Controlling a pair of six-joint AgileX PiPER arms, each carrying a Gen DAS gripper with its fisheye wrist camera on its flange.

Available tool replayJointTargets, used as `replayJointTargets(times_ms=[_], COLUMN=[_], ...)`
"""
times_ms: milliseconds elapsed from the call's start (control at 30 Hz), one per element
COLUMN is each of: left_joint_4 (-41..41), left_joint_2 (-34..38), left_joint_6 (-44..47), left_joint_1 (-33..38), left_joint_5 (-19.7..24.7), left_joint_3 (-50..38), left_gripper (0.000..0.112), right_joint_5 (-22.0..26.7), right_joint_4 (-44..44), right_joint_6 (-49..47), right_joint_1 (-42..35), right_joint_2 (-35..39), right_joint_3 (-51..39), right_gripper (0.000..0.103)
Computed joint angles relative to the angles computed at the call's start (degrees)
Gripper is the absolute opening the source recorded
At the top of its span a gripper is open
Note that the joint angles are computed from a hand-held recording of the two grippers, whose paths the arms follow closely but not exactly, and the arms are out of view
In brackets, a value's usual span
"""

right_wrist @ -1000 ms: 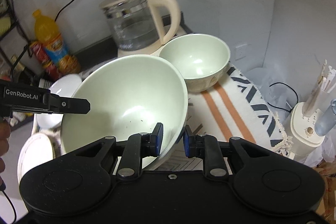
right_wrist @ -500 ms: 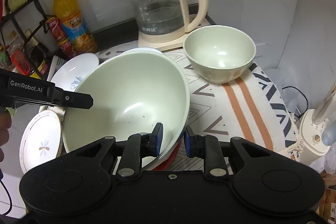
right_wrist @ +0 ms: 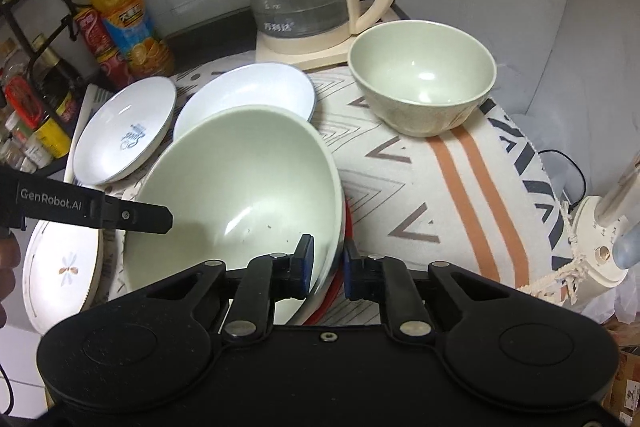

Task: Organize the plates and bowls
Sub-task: 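Lift the large pale green bowl and lower it into the red-and-black bowl, then open both grippers and release the large green bowl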

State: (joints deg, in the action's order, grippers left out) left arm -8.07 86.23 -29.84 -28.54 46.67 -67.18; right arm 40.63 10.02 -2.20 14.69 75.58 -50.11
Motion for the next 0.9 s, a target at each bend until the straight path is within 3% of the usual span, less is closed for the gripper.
replayJointTargets(times_ms=[267,400,567,700,900], left_joint_4=[2.95,5.92,8.84,11.25,12.35], left_joint_2=[-0.42,-1.01,-1.02,0.52,5.10], left_joint_6=[-1.50,-3.22,-6.23,-7.64,-6.14], left_joint_1=[0.31,-0.41,-0.85,-1.55,-2.25], left_joint_5=[0.43,1.31,1.14,0.96,1.26], left_joint_3=[-2.61,-3.06,-3.18,-5.76,-12.08], left_gripper=[0.020,0.027,0.039,0.056,0.064], right_joint_5=[-1.00,-1.42,-2.63,-2.92,-5.10], right_joint_4=[-0.38,2.75,5.84,7.75,4.19], right_joint_6=[0.22,-2.66,-6.82,-9.30,-7.61], right_joint_1=[0.06,-1.19,-3.24,-6.63,-10.02], right_joint_2=[1.01,0.83,-2.44,-4.19,-5.77], right_joint_3=[-0.38,0.07,1.46,1.87,2.26], right_gripper=[0.008,0.016,0.045,0.061,0.084])
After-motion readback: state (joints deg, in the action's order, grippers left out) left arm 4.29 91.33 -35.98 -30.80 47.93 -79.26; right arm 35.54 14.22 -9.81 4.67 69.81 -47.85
